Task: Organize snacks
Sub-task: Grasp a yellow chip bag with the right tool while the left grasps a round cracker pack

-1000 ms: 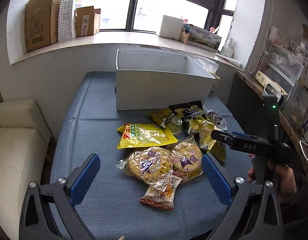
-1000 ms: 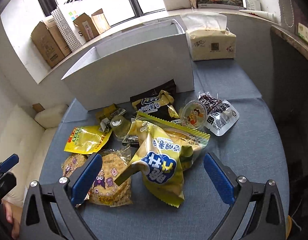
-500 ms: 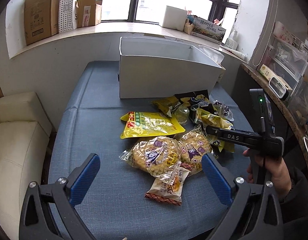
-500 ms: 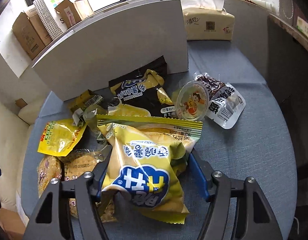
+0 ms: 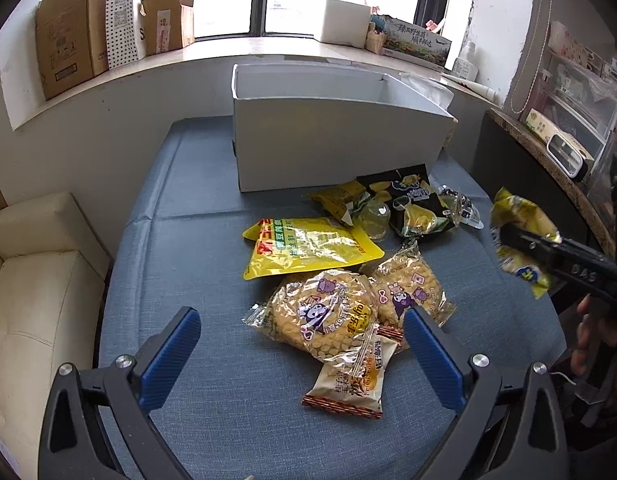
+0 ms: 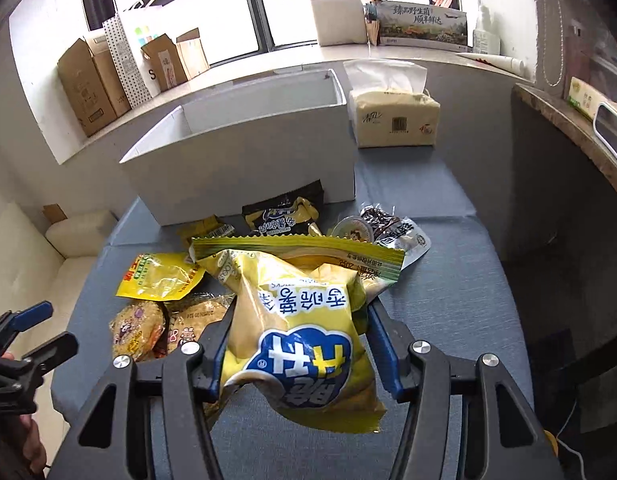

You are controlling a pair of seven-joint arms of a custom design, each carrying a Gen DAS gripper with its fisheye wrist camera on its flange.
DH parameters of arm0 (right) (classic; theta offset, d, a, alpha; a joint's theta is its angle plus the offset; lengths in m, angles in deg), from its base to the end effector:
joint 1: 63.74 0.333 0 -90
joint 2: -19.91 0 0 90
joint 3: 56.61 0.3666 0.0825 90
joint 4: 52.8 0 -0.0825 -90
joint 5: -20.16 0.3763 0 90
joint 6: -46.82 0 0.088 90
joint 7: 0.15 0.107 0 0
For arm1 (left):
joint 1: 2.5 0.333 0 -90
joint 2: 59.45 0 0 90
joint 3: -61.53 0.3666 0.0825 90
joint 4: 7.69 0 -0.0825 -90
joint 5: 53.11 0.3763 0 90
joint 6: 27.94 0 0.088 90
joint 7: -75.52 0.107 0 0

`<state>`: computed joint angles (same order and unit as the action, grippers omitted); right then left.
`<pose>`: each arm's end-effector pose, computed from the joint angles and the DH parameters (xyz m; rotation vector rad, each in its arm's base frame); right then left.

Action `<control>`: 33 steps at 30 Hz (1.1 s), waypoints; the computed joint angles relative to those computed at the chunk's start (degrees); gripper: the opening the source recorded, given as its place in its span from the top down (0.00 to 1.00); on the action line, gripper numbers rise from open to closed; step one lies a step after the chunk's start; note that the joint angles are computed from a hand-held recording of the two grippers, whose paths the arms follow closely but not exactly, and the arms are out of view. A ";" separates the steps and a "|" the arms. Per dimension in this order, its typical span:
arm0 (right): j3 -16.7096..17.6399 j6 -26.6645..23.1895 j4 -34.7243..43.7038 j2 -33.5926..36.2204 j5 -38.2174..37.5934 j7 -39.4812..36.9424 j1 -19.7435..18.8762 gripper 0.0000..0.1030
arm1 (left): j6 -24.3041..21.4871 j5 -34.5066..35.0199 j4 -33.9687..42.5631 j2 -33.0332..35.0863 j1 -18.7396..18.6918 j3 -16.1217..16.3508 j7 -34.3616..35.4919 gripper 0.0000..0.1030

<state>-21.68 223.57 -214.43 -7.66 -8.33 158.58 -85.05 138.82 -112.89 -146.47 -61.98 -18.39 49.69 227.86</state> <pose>0.3527 0.1320 0.4254 -1.3585 2.1300 -0.6524 0.4618 -0.1838 0.4196 -1.2946 2.4843 -0.9302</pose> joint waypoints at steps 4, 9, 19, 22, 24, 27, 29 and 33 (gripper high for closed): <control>-5.33 -1.00 -2.27 -4.31 2.64 -1.24 6.10 0.40 | 0.07 5.64 1.57 3.23 -0.17 -1.08 -1.18 0.00; -6.75 -1.69 -3.02 -5.91 4.61 -2.32 8.24 0.40 | 3.28 14.57 4.01 8.67 0.80 -3.29 -6.23 0.00; -6.30 -0.33 -3.38 -4.92 6.69 -4.24 8.26 0.40 | -2.82 18.90 8.72 14.63 8.02 -7.83 -8.71 0.00; -5.84 -0.25 -3.22 -4.47 7.06 -4.59 8.17 0.40 | -2.50 19.46 8.24 14.11 8.21 -7.77 -10.05 0.07; -5.48 -0.17 -3.12 -4.40 7.19 -4.72 7.96 0.40 | -2.63 16.50 7.53 13.01 9.39 -8.76 -7.77 0.14; -5.21 -0.04 -3.17 -4.48 7.38 -4.94 7.83 0.40 | -3.93 13.05 6.39 10.63 9.63 -8.27 -5.46 0.16; -5.08 0.00 -3.21 -4.57 7.53 -5.04 7.82 0.40 | -5.14 10.18 5.69 8.84 9.30 -7.47 -2.94 0.16; -4.91 -0.04 -3.17 -4.76 7.83 -5.21 8.09 0.40 | -7.57 5.76 3.27 3.92 7.82 -4.47 0.63 0.16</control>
<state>-26.58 223.53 -217.59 -12.42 -0.51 153.37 -76.96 131.25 -107.12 -143.20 -58.06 -10.57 45.22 228.50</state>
